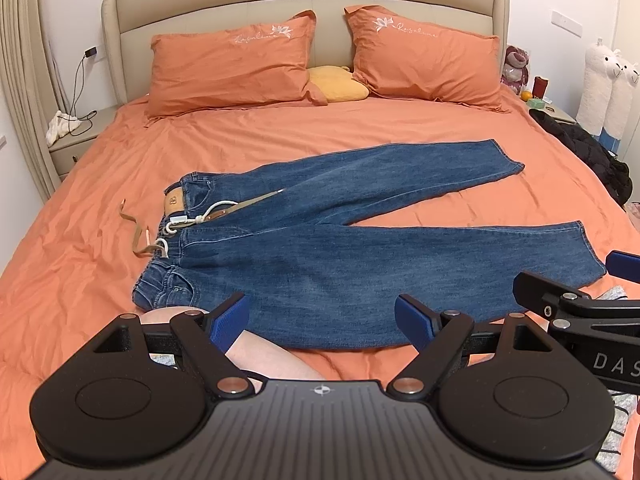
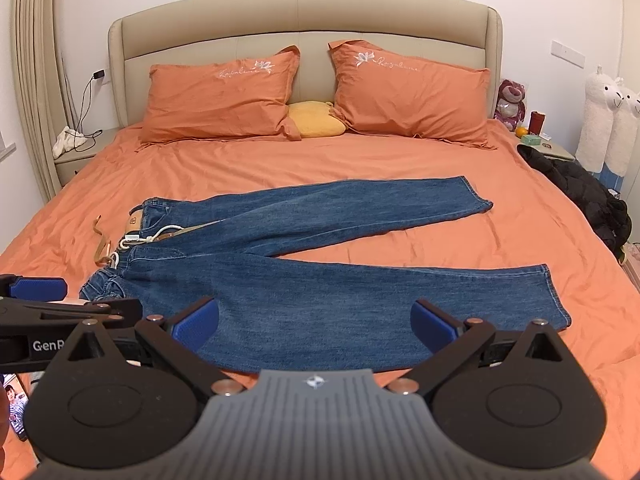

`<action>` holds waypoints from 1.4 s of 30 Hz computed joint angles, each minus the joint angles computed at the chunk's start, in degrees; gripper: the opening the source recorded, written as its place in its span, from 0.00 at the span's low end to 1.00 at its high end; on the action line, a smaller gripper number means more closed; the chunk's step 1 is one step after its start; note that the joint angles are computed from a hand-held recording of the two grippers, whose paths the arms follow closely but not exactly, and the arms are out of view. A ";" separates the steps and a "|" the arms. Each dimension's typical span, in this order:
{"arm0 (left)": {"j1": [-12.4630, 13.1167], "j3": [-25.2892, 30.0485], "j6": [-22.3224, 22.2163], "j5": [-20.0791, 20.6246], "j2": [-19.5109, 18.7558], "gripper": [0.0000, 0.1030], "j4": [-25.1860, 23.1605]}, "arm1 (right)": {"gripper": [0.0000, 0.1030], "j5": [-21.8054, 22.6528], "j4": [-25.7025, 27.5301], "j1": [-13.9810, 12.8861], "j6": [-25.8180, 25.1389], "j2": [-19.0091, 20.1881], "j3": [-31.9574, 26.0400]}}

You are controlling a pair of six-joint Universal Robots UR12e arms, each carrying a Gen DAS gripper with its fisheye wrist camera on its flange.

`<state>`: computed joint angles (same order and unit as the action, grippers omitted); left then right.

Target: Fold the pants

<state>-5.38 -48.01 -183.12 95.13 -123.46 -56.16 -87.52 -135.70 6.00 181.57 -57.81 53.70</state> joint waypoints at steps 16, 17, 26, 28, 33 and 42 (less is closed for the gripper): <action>0.09 -0.61 0.04 -0.21 0.29 0.94 0.03 | 0.95 1.05 1.30 -0.13 0.44 -0.18 0.41; 0.14 -0.92 0.08 -0.30 0.43 0.94 0.13 | 0.95 0.98 1.17 -0.11 0.44 -0.27 0.64; 0.27 -1.72 -0.17 -0.66 0.82 0.94 0.21 | 0.95 0.73 0.96 -0.03 0.47 -0.43 0.98; 0.33 -1.79 -0.37 -0.73 0.86 0.94 0.15 | 0.95 0.78 0.96 0.00 0.53 -0.48 1.06; 0.33 -1.80 -0.44 -0.77 0.89 0.94 0.18 | 0.95 0.72 1.05 0.01 0.53 -0.43 0.94; 0.34 -1.84 -0.48 -0.76 0.90 0.94 0.25 | 0.95 0.71 1.36 0.04 0.49 -0.35 0.65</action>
